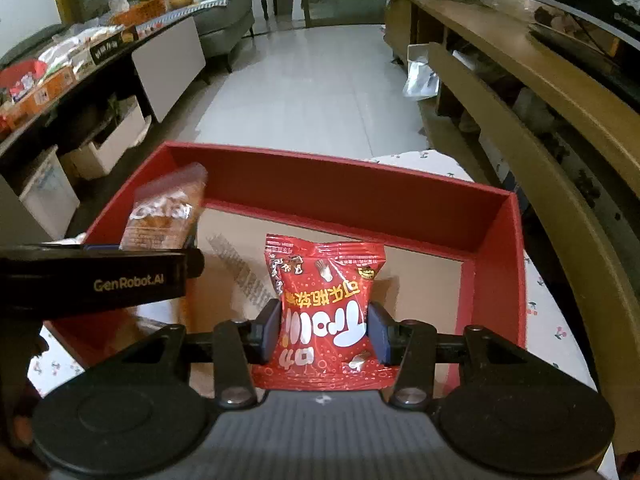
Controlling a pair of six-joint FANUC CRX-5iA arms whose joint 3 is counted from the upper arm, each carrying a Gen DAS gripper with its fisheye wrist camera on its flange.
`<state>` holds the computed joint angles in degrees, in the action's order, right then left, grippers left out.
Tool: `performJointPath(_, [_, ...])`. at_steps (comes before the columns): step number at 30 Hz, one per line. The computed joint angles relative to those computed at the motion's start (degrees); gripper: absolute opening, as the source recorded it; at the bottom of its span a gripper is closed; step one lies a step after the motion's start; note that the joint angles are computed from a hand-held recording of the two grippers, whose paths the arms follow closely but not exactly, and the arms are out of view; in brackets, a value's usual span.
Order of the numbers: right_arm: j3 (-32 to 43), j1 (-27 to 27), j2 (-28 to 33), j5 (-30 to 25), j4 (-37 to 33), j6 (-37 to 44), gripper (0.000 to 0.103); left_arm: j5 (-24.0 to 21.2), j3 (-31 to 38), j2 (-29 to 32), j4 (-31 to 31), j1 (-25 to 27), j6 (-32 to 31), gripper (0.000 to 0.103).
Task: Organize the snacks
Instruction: 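Lower both bags into the red box and open both tools, then grasp the white spicy-strip packet with the left tool while the right tool grasps the blue foil packet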
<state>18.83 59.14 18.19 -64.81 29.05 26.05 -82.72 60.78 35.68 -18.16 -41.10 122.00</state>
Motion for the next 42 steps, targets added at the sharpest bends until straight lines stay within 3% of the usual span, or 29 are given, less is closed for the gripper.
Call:
performJointPath(14, [-0.81,1.52,-0.80,-0.45,4.39,-1.99,0.060,-1.73,3.47,0.35,-0.82,-0.94,-0.29,0.081])
performJointPath(24, [-2.18,3.98,-3.35,-2.96,5.54,-4.84,0.062,-4.40,2.94,-1.95,-3.19,-2.88,0.43,0.083])
performJointPath(42, [-5.74,13.26,-8.18,-3.86,4.55,-6.85,0.063,-3.98,-20.54,-19.43,-2.49,-3.36,9.45,0.085])
